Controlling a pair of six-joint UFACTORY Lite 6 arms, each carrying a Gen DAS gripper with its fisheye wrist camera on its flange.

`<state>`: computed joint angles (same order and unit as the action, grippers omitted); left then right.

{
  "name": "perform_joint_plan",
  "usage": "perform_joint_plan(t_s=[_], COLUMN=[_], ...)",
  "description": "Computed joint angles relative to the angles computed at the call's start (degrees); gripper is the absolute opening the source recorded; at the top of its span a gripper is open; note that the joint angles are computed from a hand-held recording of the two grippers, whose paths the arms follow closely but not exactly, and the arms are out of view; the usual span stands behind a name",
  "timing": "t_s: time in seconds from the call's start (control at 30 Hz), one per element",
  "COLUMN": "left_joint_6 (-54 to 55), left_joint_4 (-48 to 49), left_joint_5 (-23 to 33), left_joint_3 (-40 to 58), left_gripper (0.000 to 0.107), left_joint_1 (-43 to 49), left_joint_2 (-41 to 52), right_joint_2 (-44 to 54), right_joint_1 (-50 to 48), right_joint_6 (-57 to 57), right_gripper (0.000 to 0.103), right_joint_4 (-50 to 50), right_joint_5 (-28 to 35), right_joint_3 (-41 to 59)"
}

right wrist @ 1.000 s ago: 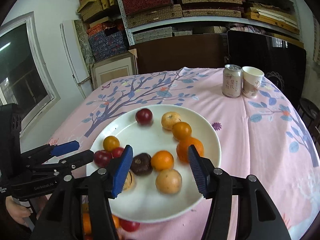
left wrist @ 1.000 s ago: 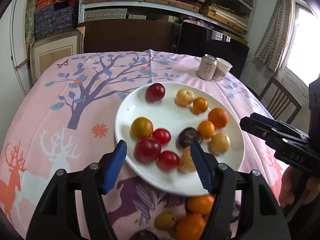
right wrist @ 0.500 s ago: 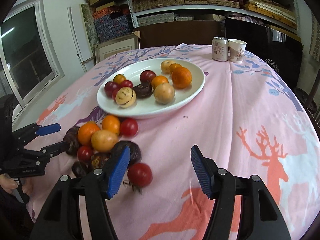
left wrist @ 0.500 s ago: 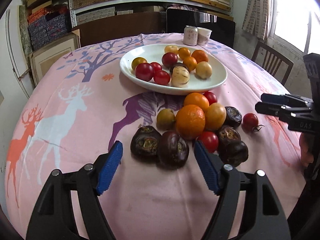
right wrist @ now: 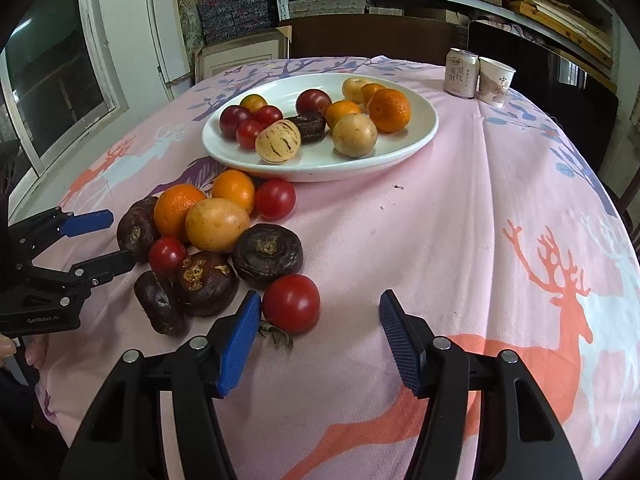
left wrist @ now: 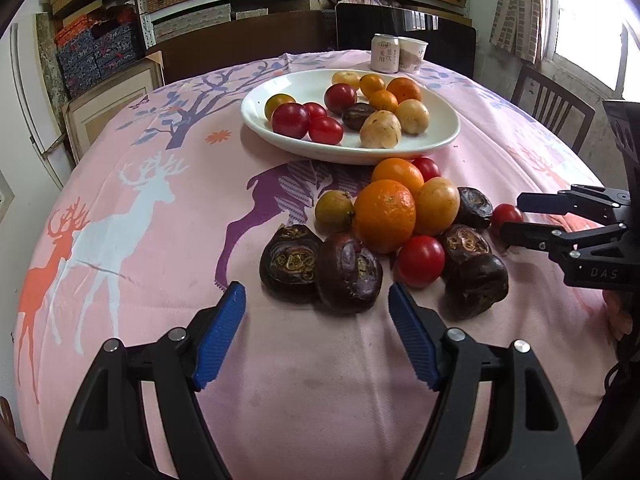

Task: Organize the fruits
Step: 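Grasp a dark purple fruit with the left tool while the right tool grasps a stemmed red tomato, then carry the purple fruit and red tomato onto the white plate and release them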

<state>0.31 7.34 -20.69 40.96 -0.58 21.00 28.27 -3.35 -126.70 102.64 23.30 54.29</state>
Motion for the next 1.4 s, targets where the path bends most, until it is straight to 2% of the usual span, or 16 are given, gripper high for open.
perform_joint_plan(t_s=[0.13,0.17,0.33,0.47,0.57,0.6,0.63,0.7,0.8,0.87,1.07,1.17,1.2,1.23,1.27,1.4], left_joint_6=[0.7,0.8,2.2,-2.4,4.2,6.2,6.2,2.6,4.5,5.2,0.3,-5.3,-4.7,-5.2,-7.6,-11.8], left_joint_4=[-1.2,-1.4,-3.0,2.1,-6.3,-9.0,-9.4,-5.5,-7.3,-8.2,-3.3,3.3,2.6,3.1,5.3,9.0], left_joint_5=[-0.5,-0.6,-2.5,-6.1,-6.8,-6.7,-6.1,-4.0,-2.7,-2.2,-2.0,-1.9,-1.6,-0.9,-0.2,-1.0], left_joint_3=[-0.3,-0.4,-2.5,-7.4,-7.9,-7.2,-6.2,-3.7,-1.8,-1.1,-0.6,-0.3,0.1,0.8,1.7,1.9], left_gripper=[0.072,0.072,0.072,0.072,0.072,0.068,0.059,0.055,0.048,0.047,0.047,0.047,0.046,0.036,0.033,0.032], left_joint_1=[-0.1,-0.2,-1.4,-4.9,-11.2,-12.9,-13.6,-13.9,-15.9,-16.5,-16.2,-15.9,-16.2,-16.1,-15.6,-14.5], left_joint_2=[-0.3,-0.4,-1.9,-5.4,-5.4,-4.6,-3.8,-2.0,-0.3,0.2,0.6,0.9,1.3,2.0,2.7,3.1], right_joint_2=[1.1,1.0,2.1,3.5,3.6,3.7,3.8,4.2,4.3,4.5,5.2,5.5,5.5,5.6,5.6,5.5], right_joint_1=[0.8,0.6,-4.1,-5.4,-5.3,-5.5,-5.7,-6.1,-6.4,-6.5,-6.7,-6.8,-6.8,-6.8,-6.8,-6.9], right_joint_6=[4.1,4.3,9.2,12.3,12.4,12.6,12.8,13.2,13.3,13.7,15.1,15.4,15.5,15.6,15.6,15.0], right_gripper=[0.034,0.03,0.03,0.03,0.03,0.03,0.03,0.03,0.031,0.031,0.032,0.032,0.032,0.032,0.032,0.032], right_joint_4=[-4.8,-5.1,-9.2,-11.2,-11.3,-11.4,-11.6,-11.9,-11.9,-12.3,-13.8,-14.2,-14.3,-14.4,-14.4,-13.8], right_joint_5=[1.1,1.8,8.8,10.2,10.1,10.3,10.5,11.0,11.4,11.7,12.3,12.6,12.6,12.7,12.7,13.0], right_joint_3=[1.2,1.2,2.3,3.8,3.9,4.0,4.1,4.5,4.5,4.8,5.7,5.9,6.0,6.0,6.0,5.8])
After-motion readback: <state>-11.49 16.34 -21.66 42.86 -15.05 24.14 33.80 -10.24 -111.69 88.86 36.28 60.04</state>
